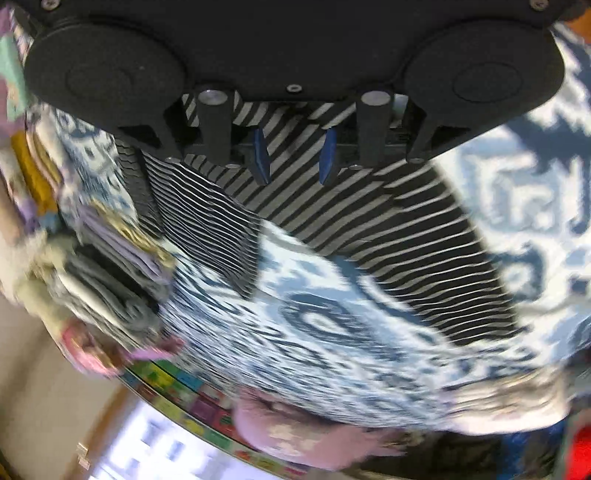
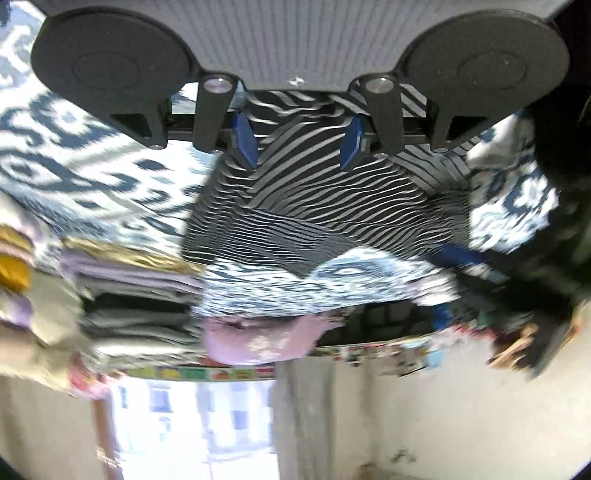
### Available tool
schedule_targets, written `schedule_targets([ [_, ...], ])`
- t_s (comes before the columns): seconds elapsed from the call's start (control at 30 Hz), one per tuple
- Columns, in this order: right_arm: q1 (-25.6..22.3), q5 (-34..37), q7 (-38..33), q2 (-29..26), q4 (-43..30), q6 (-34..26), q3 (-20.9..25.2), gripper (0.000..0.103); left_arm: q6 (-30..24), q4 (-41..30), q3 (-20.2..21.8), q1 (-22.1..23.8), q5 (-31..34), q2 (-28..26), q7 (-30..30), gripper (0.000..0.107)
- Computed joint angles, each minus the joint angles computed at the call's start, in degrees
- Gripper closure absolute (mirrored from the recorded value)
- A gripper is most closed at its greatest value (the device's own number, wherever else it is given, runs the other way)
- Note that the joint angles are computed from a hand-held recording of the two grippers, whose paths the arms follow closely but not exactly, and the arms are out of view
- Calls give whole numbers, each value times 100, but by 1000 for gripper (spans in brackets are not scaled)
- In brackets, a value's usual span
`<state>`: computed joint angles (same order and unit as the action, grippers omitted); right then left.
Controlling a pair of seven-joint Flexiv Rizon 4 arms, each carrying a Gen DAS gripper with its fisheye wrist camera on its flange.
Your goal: Fold clothes
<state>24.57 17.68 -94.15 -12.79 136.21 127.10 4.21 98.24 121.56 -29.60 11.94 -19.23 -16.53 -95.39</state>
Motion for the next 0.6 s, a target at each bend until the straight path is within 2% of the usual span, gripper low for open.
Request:
schedule_targets([
  [0.03, -74, -40, 88, -26, 3, 31, 18, 53, 74, 60, -195, 196, -4, -15, -141, 79],
  [0.1, -193, -148, 239, -87, 21, 115, 55, 53, 289, 239, -869, 820, -58, -79, -332, 79],
  [0.17, -203, -207, 246, -143, 31, 186, 49, 53, 413, 282, -991, 952, 16, -168, -474, 79],
  [0.23, -243, -346, 284, -190, 46, 196, 70, 53, 482, 282, -1402, 1344, 273, -416, -806, 78],
  [0.33, -430, -808, 529, -245, 45, -201, 134, 53, 570, 382, -1330, 1371, 289, -463, -1082, 78],
  [0.4, -642, -1336, 869, -253, 117, -421, 209, 43, 634, 351, -1320, 1373, 337, -596, -1342, 78],
  [0.5, -339, -1147, 472, -197, 148, -407, 31, 42, 894, 257, -1347, 1384, 514, -878, -1673, 78],
  [0.6, -328, -1152, 436, -161, 188, -400, 34, 42, 1006, 72, -1017, 1095, 641, -1011, -1846, 77],
])
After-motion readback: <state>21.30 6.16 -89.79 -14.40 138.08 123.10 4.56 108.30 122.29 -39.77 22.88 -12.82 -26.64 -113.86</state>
